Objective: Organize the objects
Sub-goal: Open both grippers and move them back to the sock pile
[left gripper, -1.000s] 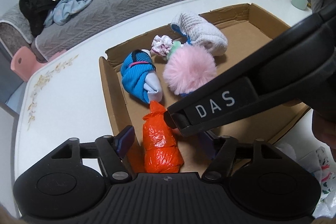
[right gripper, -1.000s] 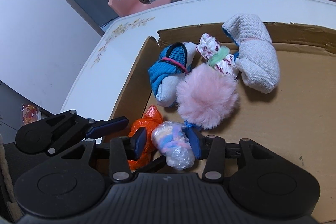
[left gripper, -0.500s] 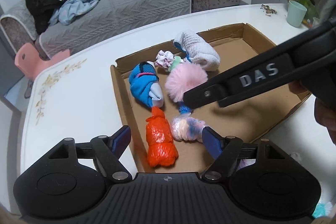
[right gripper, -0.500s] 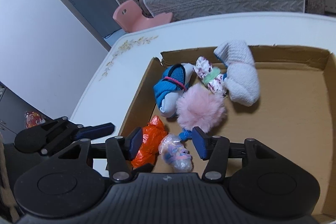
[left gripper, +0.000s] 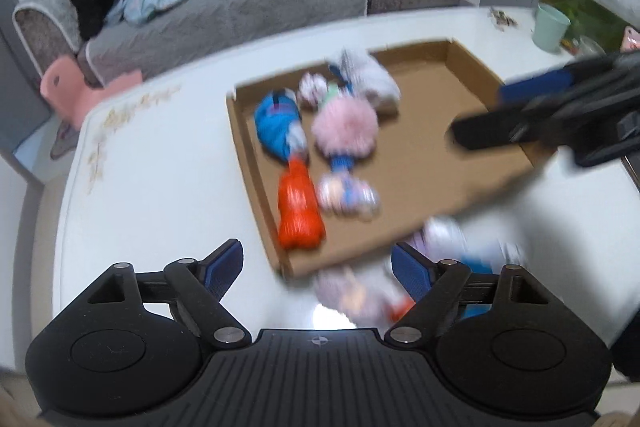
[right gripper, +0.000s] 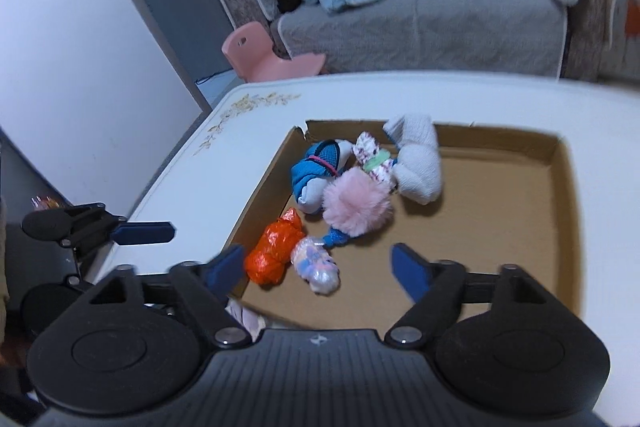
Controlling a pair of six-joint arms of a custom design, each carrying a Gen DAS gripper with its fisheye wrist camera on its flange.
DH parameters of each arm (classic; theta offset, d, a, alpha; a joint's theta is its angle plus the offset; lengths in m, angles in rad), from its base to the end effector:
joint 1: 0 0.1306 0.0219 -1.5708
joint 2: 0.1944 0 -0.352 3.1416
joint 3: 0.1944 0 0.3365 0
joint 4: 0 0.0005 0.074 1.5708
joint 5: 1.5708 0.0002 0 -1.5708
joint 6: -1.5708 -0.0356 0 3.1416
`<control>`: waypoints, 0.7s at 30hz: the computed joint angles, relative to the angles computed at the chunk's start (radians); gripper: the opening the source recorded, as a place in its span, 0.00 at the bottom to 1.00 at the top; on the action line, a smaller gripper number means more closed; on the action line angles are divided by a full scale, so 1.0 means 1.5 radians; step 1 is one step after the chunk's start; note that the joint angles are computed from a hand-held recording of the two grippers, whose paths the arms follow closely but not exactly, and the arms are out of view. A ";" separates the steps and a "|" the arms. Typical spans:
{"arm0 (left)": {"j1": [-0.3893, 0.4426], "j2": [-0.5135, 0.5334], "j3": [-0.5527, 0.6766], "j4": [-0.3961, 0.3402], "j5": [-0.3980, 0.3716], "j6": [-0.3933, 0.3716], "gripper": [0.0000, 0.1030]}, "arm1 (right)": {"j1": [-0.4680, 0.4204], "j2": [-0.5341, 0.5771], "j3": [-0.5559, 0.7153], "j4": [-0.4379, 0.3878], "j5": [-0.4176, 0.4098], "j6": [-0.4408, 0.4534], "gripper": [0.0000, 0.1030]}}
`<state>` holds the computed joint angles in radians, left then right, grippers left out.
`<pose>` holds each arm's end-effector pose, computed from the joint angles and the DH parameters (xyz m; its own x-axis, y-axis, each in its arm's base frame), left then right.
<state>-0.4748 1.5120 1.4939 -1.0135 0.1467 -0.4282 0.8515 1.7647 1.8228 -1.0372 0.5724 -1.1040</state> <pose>0.4081 -0.2162 0.3795 -0.4788 0.7080 -0.5192 0.7891 0.6063 0.0991 0.3765 0.3999 0.3896 -0.6330 0.4166 -0.6525 0.2934 0.9091 0.2958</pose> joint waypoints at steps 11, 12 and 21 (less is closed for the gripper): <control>0.051 -0.074 -0.127 -0.125 0.001 0.118 0.83 | 0.176 0.037 0.029 -0.238 0.100 -0.320 0.99; 0.048 -0.079 -0.137 -0.123 -0.008 0.114 0.83 | 0.182 0.046 0.034 -0.247 0.086 -0.337 0.99; 0.010 -0.102 -0.186 -0.061 -0.066 0.087 0.83 | 0.164 0.118 0.071 -0.279 -0.055 -0.300 0.81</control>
<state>-0.4603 1.3596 1.2151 -1.1044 0.0480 -0.2972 1.0979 1.9417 1.9298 -1.4561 0.4895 -1.5542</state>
